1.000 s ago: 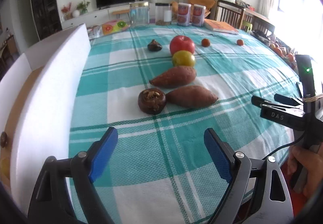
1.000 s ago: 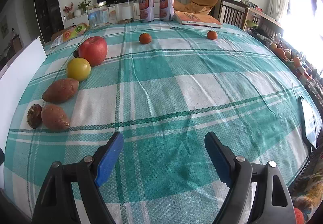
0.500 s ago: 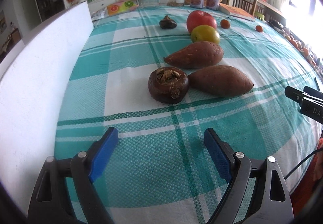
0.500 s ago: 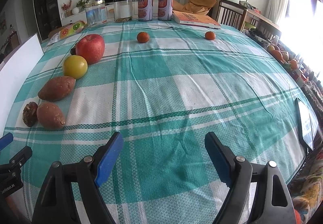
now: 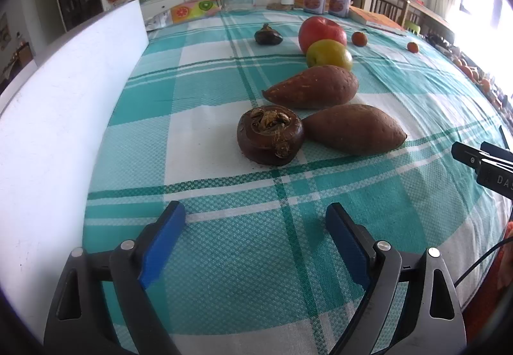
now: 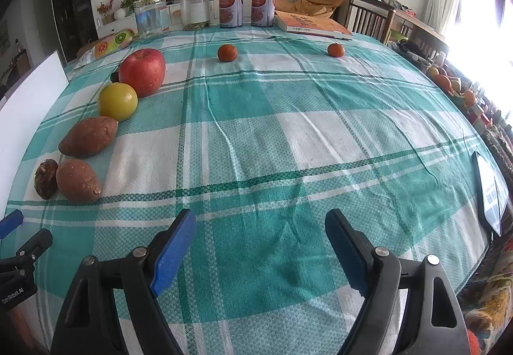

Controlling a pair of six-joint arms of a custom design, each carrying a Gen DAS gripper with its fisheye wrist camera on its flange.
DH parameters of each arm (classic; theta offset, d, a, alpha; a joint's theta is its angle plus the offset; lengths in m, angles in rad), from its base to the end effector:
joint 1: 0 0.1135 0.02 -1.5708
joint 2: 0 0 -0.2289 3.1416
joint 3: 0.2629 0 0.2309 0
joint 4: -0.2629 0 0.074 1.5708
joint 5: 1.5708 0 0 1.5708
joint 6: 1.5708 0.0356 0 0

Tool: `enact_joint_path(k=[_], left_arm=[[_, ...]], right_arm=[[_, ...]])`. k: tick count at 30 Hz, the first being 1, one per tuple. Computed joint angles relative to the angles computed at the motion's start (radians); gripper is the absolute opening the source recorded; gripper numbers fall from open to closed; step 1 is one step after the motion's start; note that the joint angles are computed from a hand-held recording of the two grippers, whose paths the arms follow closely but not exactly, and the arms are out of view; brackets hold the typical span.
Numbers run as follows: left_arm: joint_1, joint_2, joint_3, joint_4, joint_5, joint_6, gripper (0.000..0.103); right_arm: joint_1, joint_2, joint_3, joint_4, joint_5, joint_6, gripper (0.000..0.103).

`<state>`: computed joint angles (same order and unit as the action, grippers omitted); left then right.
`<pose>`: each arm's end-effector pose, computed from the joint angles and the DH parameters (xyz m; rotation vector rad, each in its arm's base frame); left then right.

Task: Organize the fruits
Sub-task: 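Close the left tool on the dark water chestnut and lift it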

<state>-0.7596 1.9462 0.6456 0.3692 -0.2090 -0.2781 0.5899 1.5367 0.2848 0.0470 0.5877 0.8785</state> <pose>0.2126 -0.1917 0.0403 0.5079 2.4299 -0.1813 0.1574 0.0816 0.0526 0.4928 2.4280 -0.2491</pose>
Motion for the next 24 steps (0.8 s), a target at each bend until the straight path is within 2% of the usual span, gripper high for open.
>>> enact_joint_path(k=[3, 9, 16, 17, 20, 22, 23, 24], left_arm=[[0.014, -0.001, 0.016, -0.022, 0.026, 0.012, 0.091], [0.098, 0.011, 0.097, -0.072, 0.168, 0.004, 0.091], [0.123, 0.072, 0.187, -0.076, 0.219, 0.053, 0.088], [0.126, 0.077, 0.189, -0.069, 0.223, 0.053, 0.085], [0.128, 0.098, 0.215, -0.08, 0.236, 0.073, 0.059], [0.121, 0.104, 0.222, -0.074, 0.225, 0.081, 0.058], [0.122, 0.108, 0.228, -0.073, 0.235, 0.088, 0.051], [0.12, 0.108, 0.229, -0.074, 0.233, 0.089, 0.051]], right_arm=[[0.001, 0.001, 0.0, -0.001, -0.003, 0.001, 0.083], [-0.003, 0.02, 0.006, 0.008, -0.014, -0.004, 0.083], [-0.003, 0.02, 0.005, 0.011, -0.014, -0.005, 0.083], [-0.002, 0.021, 0.005, 0.012, -0.014, -0.005, 0.083], [-0.005, 0.025, 0.007, 0.013, -0.018, -0.007, 0.083], [-0.007, 0.028, 0.009, 0.016, -0.023, -0.011, 0.083], [-0.007, 0.027, 0.008, 0.018, -0.024, -0.012, 0.083], [-0.008, 0.02, 0.002, 0.025, -0.029, -0.017, 0.083]])
